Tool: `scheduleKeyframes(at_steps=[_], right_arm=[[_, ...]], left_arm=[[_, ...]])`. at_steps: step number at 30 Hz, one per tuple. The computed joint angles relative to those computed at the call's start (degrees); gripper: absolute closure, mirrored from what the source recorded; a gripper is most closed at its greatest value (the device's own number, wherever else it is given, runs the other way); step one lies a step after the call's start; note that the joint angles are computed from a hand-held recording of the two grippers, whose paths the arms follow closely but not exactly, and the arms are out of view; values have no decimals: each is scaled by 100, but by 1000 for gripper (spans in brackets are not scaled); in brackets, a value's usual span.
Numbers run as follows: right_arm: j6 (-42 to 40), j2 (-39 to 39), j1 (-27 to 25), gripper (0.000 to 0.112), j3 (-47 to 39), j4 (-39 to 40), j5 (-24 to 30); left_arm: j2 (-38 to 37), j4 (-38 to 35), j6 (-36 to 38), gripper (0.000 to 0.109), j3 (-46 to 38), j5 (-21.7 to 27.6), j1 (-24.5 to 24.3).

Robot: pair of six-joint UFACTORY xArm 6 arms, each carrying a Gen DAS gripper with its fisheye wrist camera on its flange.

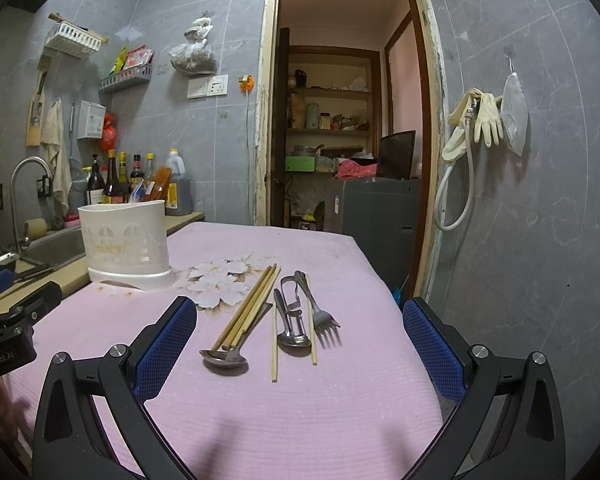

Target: Organize utensils

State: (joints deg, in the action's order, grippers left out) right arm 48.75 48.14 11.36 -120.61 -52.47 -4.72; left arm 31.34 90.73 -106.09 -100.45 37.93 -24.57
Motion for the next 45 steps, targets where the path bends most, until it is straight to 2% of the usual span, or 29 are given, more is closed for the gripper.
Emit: scheduleKeyframes(at_steps=[8,13,22,45], right_arm=[[-188,-2,17,9,24,213,15],[187,103,-20,9,-107,-165,0],[321,113,-18,9,-97,-310,-4],[-48,36,-3,9,73,108,-19]], left_arm=[[-24,27,-33,8,42,-17,18],[-12,59,-33,8,33,12,14],[-37,76,-81,8,84,-1,26],[-53,77,-83,8,113,-7,30]])
